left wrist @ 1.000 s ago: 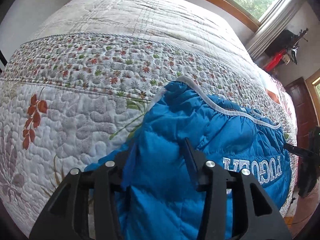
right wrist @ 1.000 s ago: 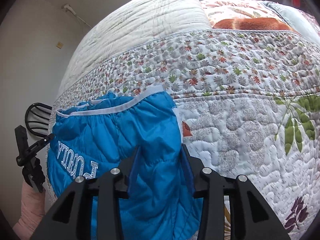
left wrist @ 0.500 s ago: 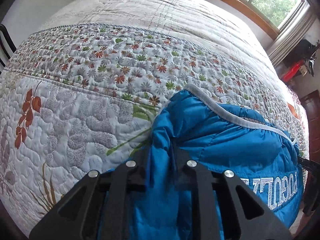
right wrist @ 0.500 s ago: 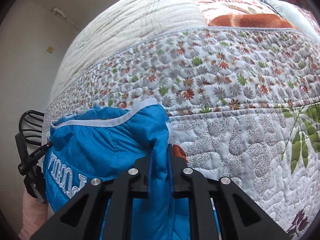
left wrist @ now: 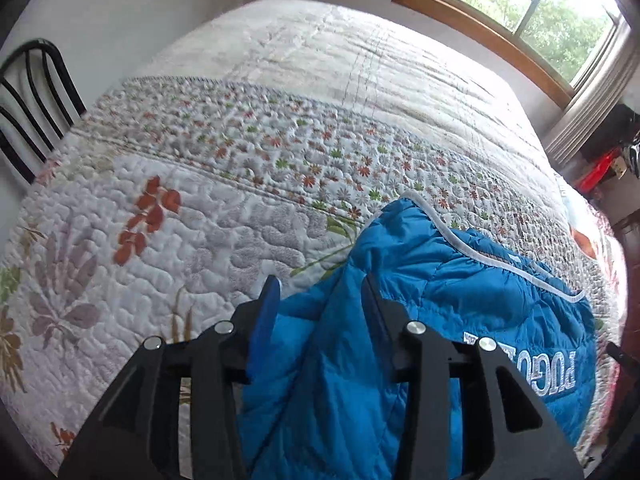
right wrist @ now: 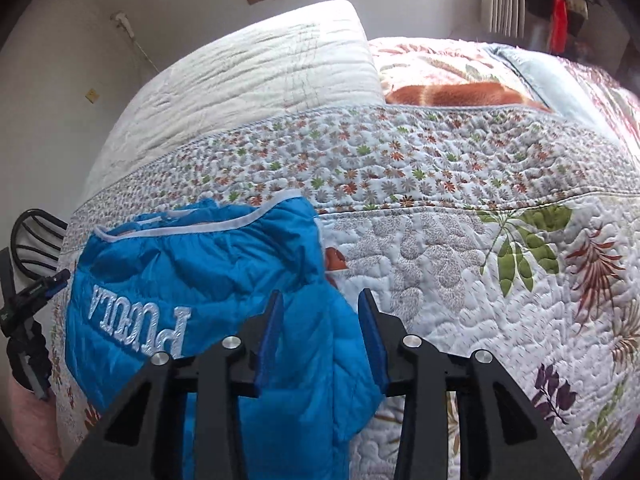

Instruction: Fold large clothes

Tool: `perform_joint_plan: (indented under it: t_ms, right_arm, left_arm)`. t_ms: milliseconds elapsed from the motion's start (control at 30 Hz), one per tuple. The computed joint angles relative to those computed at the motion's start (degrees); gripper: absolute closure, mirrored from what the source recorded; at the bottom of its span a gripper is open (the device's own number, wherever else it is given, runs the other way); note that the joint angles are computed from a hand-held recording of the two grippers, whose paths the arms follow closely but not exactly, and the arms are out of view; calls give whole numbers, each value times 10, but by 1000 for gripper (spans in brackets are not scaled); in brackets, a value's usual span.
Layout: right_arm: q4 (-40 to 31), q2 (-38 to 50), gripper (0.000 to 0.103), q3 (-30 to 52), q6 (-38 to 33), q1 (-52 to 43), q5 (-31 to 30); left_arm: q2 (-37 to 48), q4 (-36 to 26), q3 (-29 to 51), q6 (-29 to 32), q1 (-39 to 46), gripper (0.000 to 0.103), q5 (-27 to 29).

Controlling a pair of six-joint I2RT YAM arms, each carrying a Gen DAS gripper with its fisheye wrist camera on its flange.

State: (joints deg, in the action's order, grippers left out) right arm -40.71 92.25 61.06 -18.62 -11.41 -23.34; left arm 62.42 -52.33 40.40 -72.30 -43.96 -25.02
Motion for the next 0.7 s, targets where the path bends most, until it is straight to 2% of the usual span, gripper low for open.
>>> perform_joint_plan:
  t_ms: [67,167,300,400,567,700]
  right_arm:
    - [-27,-58,74,-32,-15,7,-29]
    - [-36,-125,75,-82,1,62,-25]
    - [-19,-169,77,-140,48,138,14]
    - [-1,-163,77,-164,72,166,39]
    - [41,-137,77,-198,90,190,75]
    - [80,-115,79,-220,94,206,98]
  left_arm:
    - [13,-72,37,-54,-53,62,-46]
    - [12,-84,67,-122,-154,63,-61]
    - [115,-35,118,-151,-261,66,-56]
    - [186,-8,147,-160,-307,66,-44]
    - [245,73,109,-136,-297,67,11]
    - [257,118,74,-125,-298,66,18]
